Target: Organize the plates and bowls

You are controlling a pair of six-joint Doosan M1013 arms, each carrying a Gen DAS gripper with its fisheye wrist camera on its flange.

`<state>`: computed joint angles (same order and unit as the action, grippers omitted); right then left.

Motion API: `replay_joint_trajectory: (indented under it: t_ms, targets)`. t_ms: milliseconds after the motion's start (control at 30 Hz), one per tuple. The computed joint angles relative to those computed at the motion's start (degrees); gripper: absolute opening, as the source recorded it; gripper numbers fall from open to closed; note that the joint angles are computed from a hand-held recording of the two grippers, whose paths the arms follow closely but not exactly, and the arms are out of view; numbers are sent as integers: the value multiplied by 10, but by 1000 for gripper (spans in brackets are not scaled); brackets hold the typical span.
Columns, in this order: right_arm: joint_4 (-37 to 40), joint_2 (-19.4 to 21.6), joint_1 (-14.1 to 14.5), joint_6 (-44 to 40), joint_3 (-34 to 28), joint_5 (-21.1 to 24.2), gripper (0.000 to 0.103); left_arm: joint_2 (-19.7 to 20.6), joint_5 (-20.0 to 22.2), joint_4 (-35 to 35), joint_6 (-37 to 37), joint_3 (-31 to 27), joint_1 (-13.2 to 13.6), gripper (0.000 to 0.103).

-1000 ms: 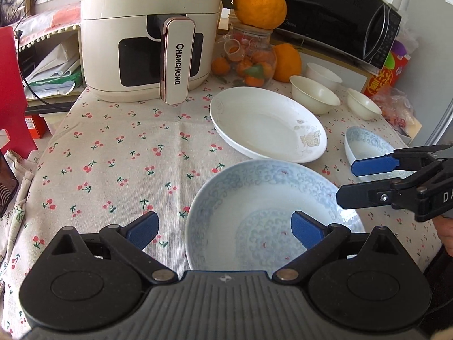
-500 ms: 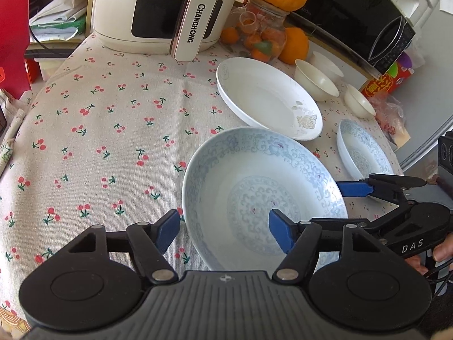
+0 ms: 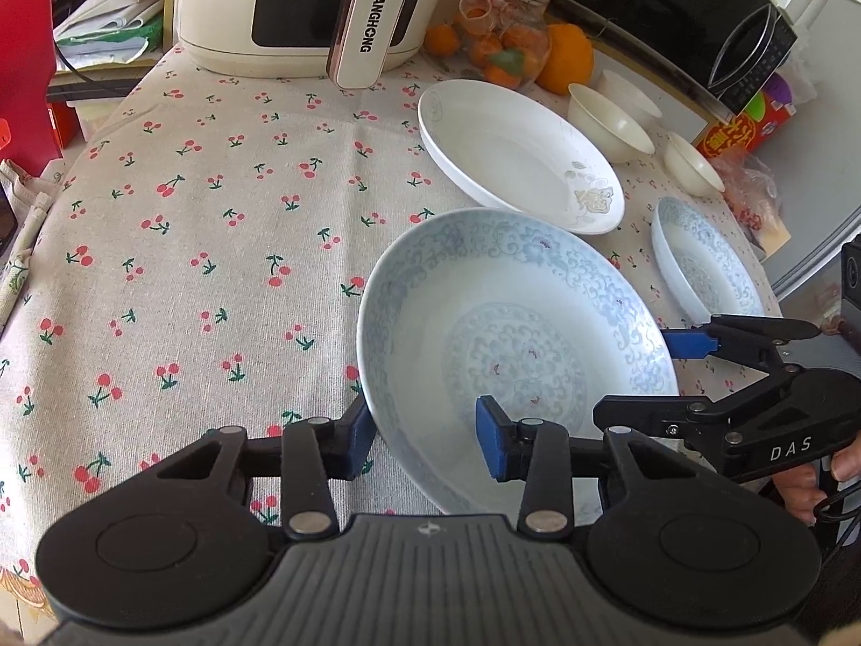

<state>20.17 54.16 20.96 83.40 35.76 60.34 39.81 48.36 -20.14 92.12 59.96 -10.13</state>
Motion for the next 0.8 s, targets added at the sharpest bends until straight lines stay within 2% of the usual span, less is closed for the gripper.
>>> replay_joint_trajectory:
  t_ms: [33, 67, 167, 267, 433, 800]
  targets:
    - [0, -1, 0, -2, 3, -4, 81, -1, -2, 3, -2, 1, 0, 34]
    - [0, -3, 0, -5, 6, -9, 69, -2, -5, 6, -2, 3, -1, 32]
    - [-13, -7, 1, 3, 12, -17, 48, -4, -12, 26, -9, 6, -4, 29]
    - [-29, -7, 0, 26, 11, -17, 32, -6, -15, 32, -14, 8, -4, 23]
    - [-36, -9, -2, 37, 15, -24, 24, -9, -20, 13, -11, 12, -1, 19]
    - [-17, -28, -11, 46, 37, -54, 24, -15, -44, -28, 5, 16, 0, 17]
